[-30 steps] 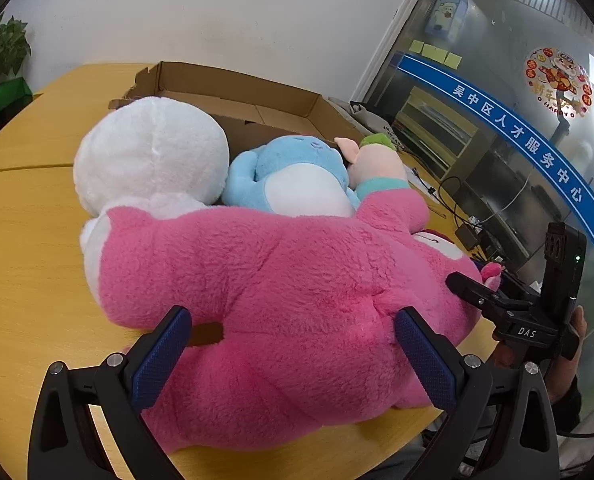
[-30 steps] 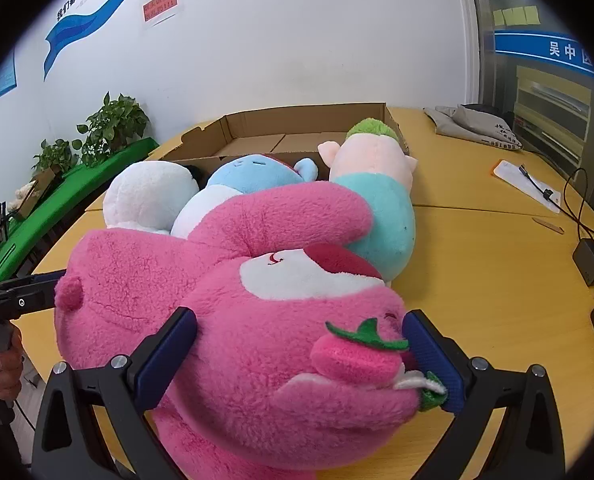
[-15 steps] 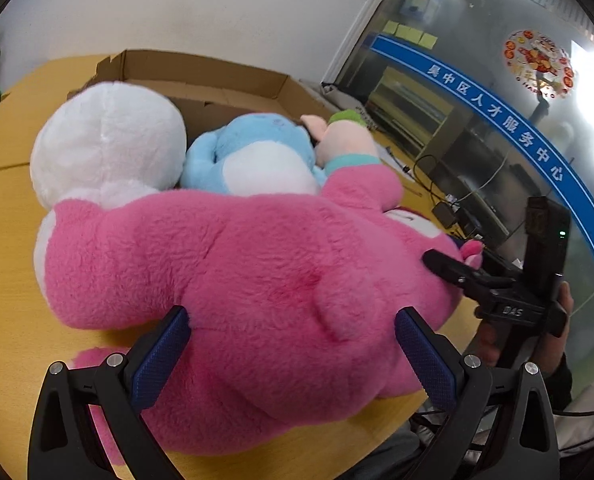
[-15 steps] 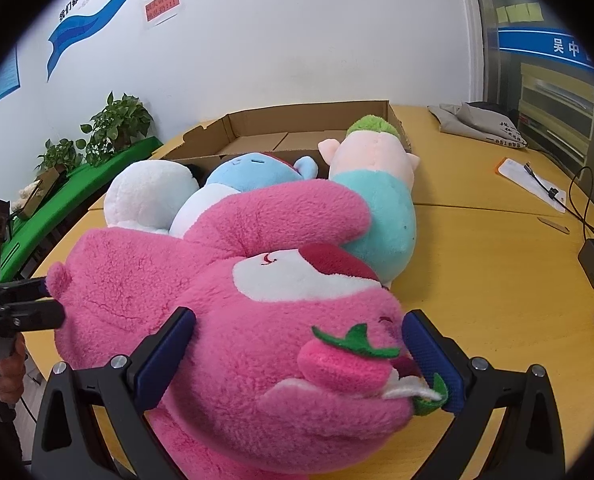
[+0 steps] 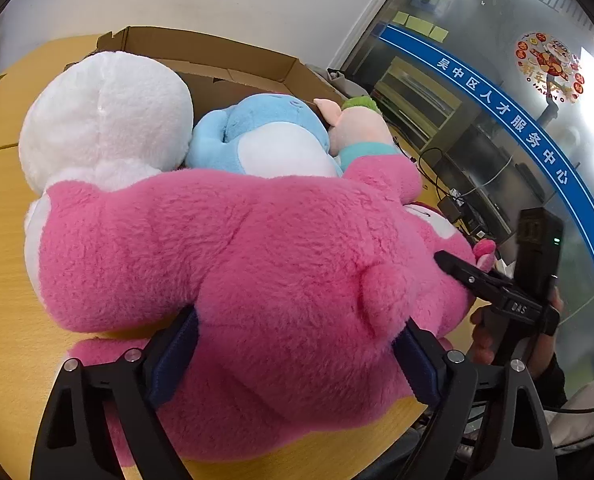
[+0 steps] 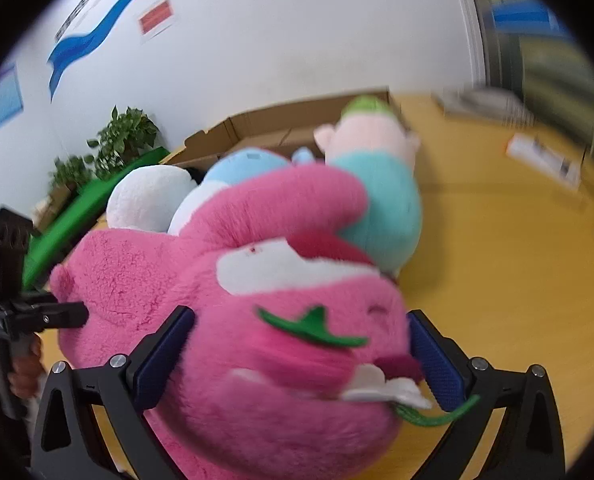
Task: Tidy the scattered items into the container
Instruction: 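Close both grippers on the pink plush bear and lift it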
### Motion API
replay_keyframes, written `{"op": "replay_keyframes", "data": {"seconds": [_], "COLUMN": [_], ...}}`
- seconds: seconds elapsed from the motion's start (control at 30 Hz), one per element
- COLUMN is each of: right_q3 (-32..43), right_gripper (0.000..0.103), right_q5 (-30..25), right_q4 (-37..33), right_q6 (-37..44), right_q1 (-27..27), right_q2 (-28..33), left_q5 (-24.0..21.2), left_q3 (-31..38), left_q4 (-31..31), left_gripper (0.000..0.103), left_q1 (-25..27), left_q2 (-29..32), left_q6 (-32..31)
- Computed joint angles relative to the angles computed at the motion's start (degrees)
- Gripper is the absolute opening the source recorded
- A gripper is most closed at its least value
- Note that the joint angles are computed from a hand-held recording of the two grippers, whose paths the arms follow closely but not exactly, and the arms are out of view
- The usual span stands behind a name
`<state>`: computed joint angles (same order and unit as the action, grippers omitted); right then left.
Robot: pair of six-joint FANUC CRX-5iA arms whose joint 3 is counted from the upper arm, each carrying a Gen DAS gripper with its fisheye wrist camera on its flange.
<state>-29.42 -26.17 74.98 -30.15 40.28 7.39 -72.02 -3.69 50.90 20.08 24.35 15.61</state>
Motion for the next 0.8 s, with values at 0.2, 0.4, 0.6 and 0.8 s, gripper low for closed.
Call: {"op": "replay_keyframes", "data": {"seconds": [0.2, 0.4, 0.6, 0.8], "right_q3": [0.1, -1.6, 1.9, 9.1], "right_gripper": [0.097, 0.072, 0.070, 0.070], "right_q5": [3.6, 1.8, -2.5, 0.2], "right_q4": [0.9, 9.3, 9.3, 13.8], "right_q6": [0.4, -6.8, -0.7, 4.1], "right_q1": [-1.4, -0.7, 0.3, -5.6], "right_q2": [0.7, -2.1, -3.9, -2.3], "left_q5": [0.0, -2.2, -5.1, -4.1], "left_q3": [-0.9, 0.1, 4.5, 20.2], "left_q4": [0.5, -0.3, 3.0, 6.9], "left_gripper": [0.074, 0.060, 0.060, 0.060], "left_q1": [0.2, 1.3, 1.4, -2.3], "left_q2": [-1.2, -2.6, -2.8, 4.0], "left_q6": [-2.8, -4.3, -3.7, -1.4]}}
